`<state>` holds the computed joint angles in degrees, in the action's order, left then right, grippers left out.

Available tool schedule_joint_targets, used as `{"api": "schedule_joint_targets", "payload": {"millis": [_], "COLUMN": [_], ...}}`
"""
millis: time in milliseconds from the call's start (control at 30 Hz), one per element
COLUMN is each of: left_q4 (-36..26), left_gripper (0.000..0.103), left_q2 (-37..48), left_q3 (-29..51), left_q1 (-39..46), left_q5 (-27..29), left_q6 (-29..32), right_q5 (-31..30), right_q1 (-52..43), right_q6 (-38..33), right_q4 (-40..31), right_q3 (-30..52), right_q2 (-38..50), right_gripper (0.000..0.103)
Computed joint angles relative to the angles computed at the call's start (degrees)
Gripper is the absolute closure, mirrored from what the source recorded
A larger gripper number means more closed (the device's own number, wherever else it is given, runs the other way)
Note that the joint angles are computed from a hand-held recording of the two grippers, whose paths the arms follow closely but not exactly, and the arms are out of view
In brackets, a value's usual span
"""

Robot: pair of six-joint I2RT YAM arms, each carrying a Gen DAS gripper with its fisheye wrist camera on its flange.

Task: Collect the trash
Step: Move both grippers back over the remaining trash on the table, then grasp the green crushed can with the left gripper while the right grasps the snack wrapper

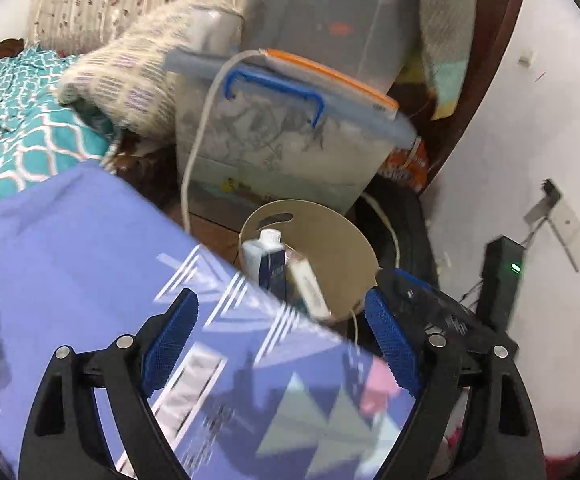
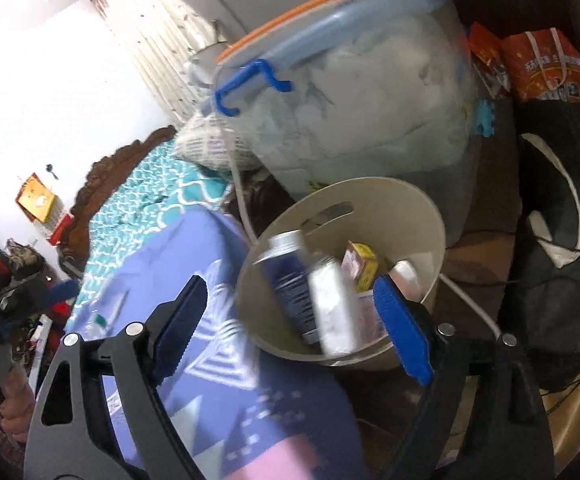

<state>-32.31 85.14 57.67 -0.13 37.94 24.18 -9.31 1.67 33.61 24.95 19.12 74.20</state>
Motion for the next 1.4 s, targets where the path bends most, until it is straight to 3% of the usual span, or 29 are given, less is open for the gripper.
{"api": "schedule_joint_targets", "payload": {"millis": [133, 267, 433, 700, 1000, 1133, 1233, 1400], "left_q4": [-12.16, -23.96, -26.18, -24.2, -22.59, -28.61, -29.55, -42.61], "left_gripper": [0.022, 0.022, 0.024, 0.024, 0.018, 0.018, 0.018, 0.019], "left_q2": [-5.4, -0.24, 11.71, 26.29, 36.39, 43.49, 47.57, 61.01], "left_q3": [-2.86, 0.27, 6.52, 18.56, 34.91, 45.86, 51.81, 72.19], "left_q1": [19.3, 38.35, 57.29, 68.4, 65.94, 64.42, 62.69, 61.78], "left_q5": [8.64, 10.46, 5.55, 1.18, 0.2, 2.79, 3.16, 5.43], "left_q6": [16.85, 33.95, 40.5, 34.85, 20.43, 15.65, 11.49, 9.02], "right_q5": [1.67, 3.21, 3.6, 3.26, 2.7, 2.24, 2.05, -0.06], "right_q1": [8.65, 19.04, 29.1, 38.28, 37.67, 37.49, 37.47, 36.9], "right_q6": [2.53, 4.31, 4.51, 2.12, 0.99, 0.13, -1.97, -6.66], "right_q4": [0.02, 1.7, 0.96, -6.85, -15.1, -18.49, -22.57, -33.07], "right_q3": [0.7, 5.14, 15.98, 37.0, 50.35, 52.93, 58.19, 72.88], "right_q2": [-0.67, 5.41, 17.71, 33.54, 41.38, 41.94, 44.0, 50.91], "right_gripper": [0.025, 0.036, 0.041, 0.041, 0.04, 0.04, 0.04, 0.039]}}
